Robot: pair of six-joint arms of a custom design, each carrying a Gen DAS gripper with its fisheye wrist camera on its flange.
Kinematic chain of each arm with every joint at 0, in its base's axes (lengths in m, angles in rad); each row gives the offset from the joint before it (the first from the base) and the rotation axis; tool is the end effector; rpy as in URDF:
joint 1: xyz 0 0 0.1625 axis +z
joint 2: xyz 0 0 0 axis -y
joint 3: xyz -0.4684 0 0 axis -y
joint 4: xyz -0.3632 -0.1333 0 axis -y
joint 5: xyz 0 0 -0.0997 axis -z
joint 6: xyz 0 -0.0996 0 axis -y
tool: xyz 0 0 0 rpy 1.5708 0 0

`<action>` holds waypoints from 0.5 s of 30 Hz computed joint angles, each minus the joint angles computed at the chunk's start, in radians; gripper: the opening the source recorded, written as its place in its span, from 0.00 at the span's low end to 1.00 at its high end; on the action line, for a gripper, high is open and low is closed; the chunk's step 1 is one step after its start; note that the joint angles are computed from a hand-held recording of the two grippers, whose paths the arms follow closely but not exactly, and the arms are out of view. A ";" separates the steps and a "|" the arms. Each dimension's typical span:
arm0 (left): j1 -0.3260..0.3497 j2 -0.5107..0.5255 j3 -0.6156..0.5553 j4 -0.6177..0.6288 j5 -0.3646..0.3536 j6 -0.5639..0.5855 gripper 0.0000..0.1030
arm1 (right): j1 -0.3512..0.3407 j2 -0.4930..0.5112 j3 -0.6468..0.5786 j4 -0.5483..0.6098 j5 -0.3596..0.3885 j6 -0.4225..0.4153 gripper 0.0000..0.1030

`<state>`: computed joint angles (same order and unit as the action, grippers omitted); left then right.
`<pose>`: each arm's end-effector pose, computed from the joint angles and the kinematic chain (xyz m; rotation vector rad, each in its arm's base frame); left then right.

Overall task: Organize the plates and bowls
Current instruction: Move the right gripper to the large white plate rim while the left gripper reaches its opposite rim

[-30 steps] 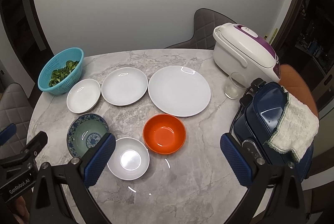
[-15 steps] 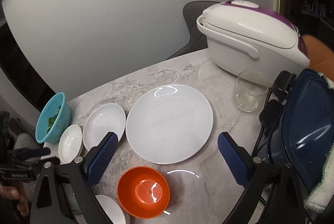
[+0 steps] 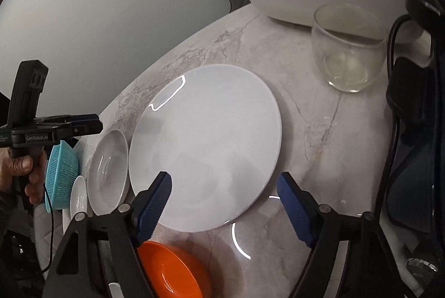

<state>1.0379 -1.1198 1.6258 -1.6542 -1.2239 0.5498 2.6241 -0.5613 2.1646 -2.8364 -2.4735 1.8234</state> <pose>-0.1478 -0.5796 0.2817 1.5007 2.2960 0.5920 0.4256 -0.1789 -0.0424 -0.7388 -2.3666 1.1315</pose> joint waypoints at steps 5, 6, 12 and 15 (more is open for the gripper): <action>0.021 0.081 -0.042 0.027 -0.059 0.055 0.48 | 0.000 0.032 0.059 -0.151 0.015 0.040 0.71; 0.022 0.094 -0.049 0.023 -0.061 0.053 0.48 | 0.001 0.035 0.068 -0.172 0.015 0.047 0.71; 0.042 0.167 -0.125 0.086 -0.098 0.037 0.47 | 0.009 0.067 0.097 -0.300 -0.003 0.040 0.71; 0.050 0.183 -0.146 0.131 -0.100 0.039 0.47 | 0.007 0.052 0.068 -0.193 0.001 0.045 0.71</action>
<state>1.0880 -0.9368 1.4795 -1.5234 -1.3242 0.5888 2.6309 -0.5088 2.2322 -3.0298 -2.4724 1.8684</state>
